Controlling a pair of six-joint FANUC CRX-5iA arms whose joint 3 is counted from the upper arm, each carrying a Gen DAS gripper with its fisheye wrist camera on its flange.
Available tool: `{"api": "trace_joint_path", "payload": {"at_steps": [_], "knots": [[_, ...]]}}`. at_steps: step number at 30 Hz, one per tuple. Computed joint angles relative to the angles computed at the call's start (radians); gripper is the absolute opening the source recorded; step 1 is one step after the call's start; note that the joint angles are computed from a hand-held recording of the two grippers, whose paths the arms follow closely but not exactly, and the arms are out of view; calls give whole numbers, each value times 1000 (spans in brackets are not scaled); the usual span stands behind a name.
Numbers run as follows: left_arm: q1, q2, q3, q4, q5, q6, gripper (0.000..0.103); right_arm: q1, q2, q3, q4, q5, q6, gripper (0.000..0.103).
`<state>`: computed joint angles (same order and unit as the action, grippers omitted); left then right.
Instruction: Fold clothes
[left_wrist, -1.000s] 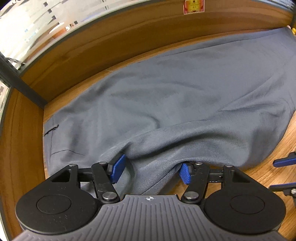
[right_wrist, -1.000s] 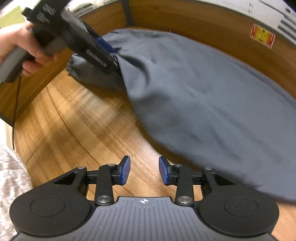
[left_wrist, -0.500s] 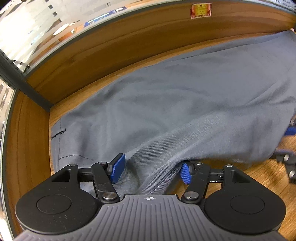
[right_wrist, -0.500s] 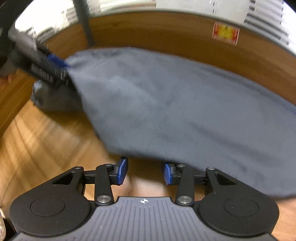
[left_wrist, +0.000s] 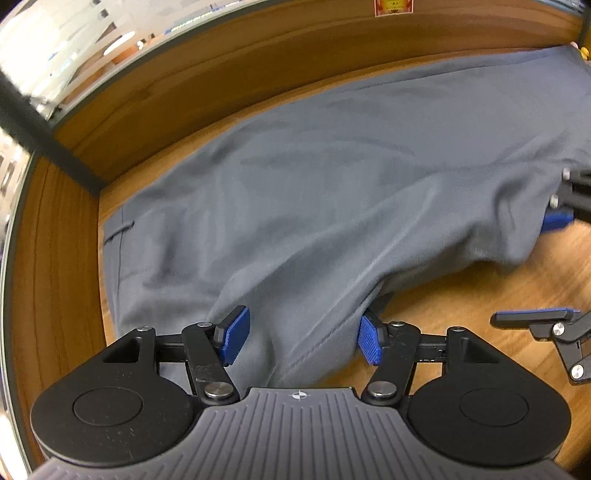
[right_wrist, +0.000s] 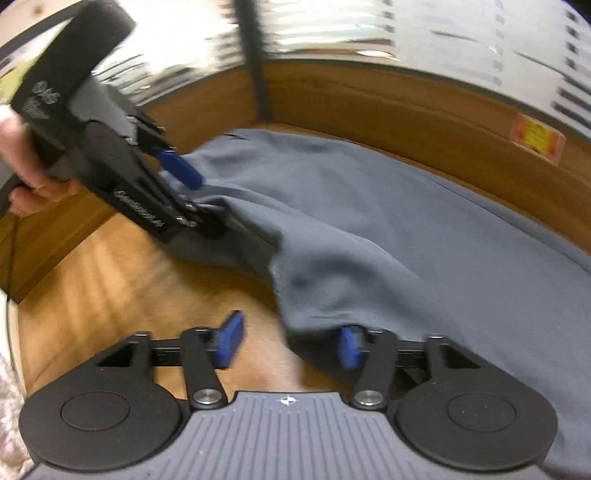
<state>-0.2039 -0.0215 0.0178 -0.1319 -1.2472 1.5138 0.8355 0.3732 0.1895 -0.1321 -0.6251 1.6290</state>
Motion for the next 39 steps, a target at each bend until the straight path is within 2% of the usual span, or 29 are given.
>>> {"api": "trace_joint_path", "payload": {"at_steps": [2, 4, 5, 6, 8, 11, 17, 20, 24, 29, 32, 37, 39], "knots": [[7, -28, -27, 1, -9, 14, 65, 16, 3, -21, 81, 28, -36, 71], [9, -46, -42, -2, -20, 26, 66, 23, 18, -22, 146, 23, -89, 67], [7, -55, -48, -11, -28, 34, 66, 25, 29, -15, 168, 14, -109, 58], [3, -65, -54, -23, -37, 43, 66, 26, 40, -8, 190, 4, -127, 44], [-3, -81, -61, -40, -52, 52, 65, 23, 44, -1, 182, -12, -127, 25], [-9, -106, -71, -66, -72, 62, 65, 11, 39, 16, 131, -46, -93, 13], [15, -149, -99, -84, -90, 87, 65, 5, -2, 51, 9, -204, 27, 11], [26, -150, -104, -88, -89, 98, 65, 22, 1, 36, 30, -245, 55, 11], [41, -141, -101, -78, -68, 89, 65, 33, -21, 24, 53, -248, 33, 20], [37, -114, -79, -58, -44, 70, 65, 42, -61, 10, 83, -276, 23, 25], [30, -85, -59, -42, -24, 50, 65, 45, -77, 4, 113, -275, -6, 35], [27, -33, -34, -15, 4, 24, 67, 45, -74, 3, 180, -240, -88, 36], [34, -11, -32, 7, 16, 6, 67, 43, -59, 17, 194, -236, -116, 39]]}}
